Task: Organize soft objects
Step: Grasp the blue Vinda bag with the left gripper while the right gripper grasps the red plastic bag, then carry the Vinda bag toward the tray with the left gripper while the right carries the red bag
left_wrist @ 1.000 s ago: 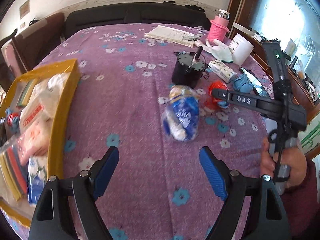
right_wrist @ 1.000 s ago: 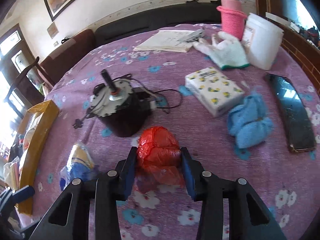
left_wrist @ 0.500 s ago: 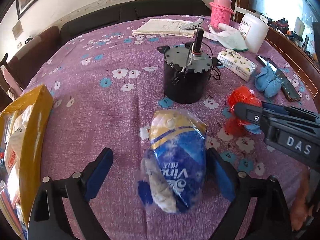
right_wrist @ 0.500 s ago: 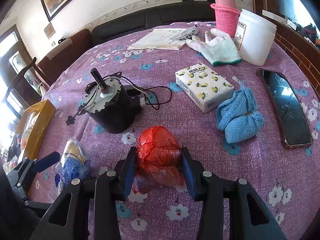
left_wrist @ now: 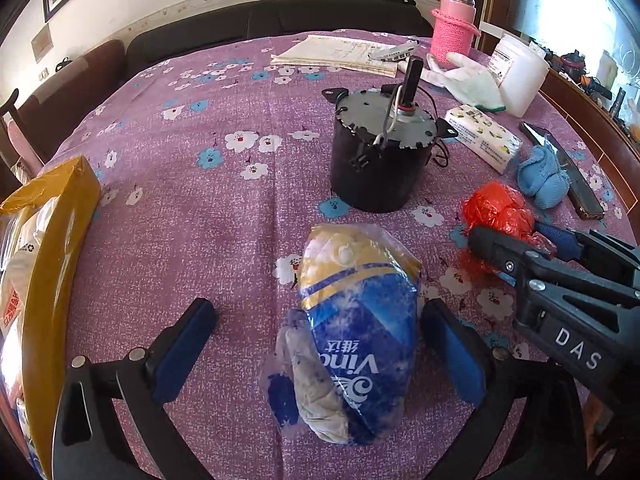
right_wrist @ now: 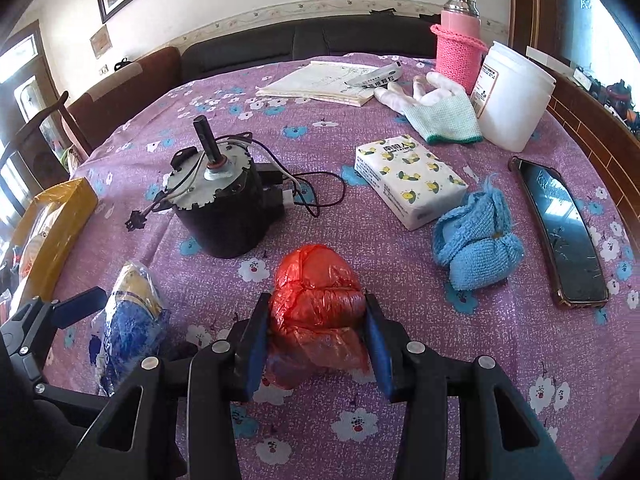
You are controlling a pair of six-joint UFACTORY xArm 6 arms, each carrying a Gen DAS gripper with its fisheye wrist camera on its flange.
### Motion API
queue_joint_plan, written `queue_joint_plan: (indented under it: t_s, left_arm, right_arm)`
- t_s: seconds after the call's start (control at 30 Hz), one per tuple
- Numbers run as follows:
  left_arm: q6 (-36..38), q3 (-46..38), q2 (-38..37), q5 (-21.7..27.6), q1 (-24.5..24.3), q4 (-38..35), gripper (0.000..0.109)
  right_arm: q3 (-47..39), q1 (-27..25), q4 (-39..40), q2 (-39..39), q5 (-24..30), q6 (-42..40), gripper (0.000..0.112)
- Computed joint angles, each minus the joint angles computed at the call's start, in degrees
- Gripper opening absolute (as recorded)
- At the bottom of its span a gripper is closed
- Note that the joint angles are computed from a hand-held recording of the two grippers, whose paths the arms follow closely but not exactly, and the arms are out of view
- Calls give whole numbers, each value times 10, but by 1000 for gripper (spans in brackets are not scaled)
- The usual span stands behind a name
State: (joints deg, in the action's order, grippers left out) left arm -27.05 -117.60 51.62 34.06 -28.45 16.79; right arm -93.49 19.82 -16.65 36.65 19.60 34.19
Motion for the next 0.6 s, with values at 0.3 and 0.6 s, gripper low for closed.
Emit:
queue_joint_plan:
  t_s: [0.3, 0.6]
  left_arm:
    - [-17, 29, -16, -21, -1, 20, 93]
    - [-25, 136, -77, -109, -4, 26, 46]
  right_arm:
    - [3, 0, -9, -2, -3, 12, 46]
    - [10, -2, 4, -4, -13, 3, 47]
